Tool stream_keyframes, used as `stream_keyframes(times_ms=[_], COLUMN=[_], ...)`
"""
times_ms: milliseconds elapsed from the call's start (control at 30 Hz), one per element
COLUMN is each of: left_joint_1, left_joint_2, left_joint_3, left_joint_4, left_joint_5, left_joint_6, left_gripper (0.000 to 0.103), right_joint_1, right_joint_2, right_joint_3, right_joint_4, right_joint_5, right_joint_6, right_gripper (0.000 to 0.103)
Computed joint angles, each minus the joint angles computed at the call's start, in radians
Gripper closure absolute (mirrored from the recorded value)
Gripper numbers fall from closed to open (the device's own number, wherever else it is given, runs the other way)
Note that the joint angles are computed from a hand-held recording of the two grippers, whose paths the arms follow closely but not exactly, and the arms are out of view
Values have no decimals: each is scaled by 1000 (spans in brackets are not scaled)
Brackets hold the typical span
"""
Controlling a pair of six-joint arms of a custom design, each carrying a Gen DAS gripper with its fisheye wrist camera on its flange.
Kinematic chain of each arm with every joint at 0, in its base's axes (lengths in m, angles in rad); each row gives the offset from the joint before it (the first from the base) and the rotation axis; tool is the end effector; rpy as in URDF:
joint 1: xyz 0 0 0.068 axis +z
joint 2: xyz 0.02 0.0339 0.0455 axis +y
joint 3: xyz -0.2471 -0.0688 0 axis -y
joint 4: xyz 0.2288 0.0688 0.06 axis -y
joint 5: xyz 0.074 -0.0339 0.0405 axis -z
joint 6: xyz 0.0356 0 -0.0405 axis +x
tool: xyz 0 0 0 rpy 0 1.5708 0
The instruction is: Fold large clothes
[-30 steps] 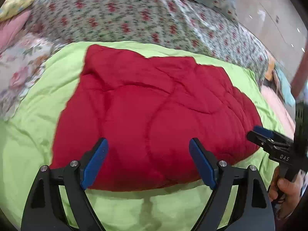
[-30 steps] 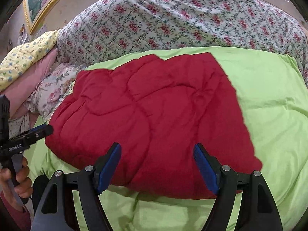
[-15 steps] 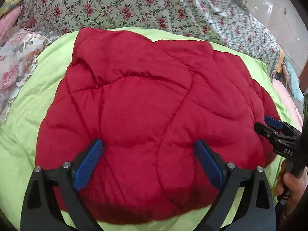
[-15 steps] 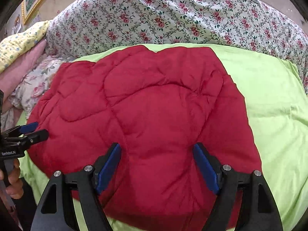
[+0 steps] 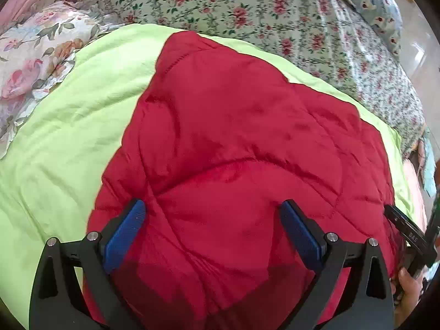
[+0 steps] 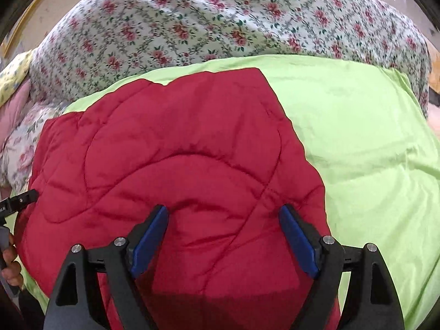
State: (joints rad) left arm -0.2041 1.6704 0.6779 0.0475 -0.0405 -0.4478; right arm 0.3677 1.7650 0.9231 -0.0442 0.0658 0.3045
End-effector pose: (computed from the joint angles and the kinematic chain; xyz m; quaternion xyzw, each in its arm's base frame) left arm 0.2785 -0.0562 0.1118 -0.1218 0.9434 -0.0803 0.2977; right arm 0.3126 0.1179 0.1404 -0.0187 0.9413 0.0814 0.3270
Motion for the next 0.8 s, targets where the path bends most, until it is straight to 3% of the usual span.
stream_keyframes(times_ms=[300, 633, 800], left_joint_1=[29, -122, -251], left_joint_2=[0, -332, -381], left_joint_3=[-6, -164, -164], left_joint_4=[7, -135, -228], left_joint_5=[6, -91, -171], left_joint_6=[4, -69, -154], left_gripper=[3, 3, 3], right_joint_1=[-44, -42, -38], right_joint_2=[17, 19, -46], right_joint_3=[-2, -4, -60], right_joint_4=[17, 20, 33], right_joint_5=[-32, -27, -25], right_joint_6=[42, 43, 65], right_gripper=[17, 17, 17])
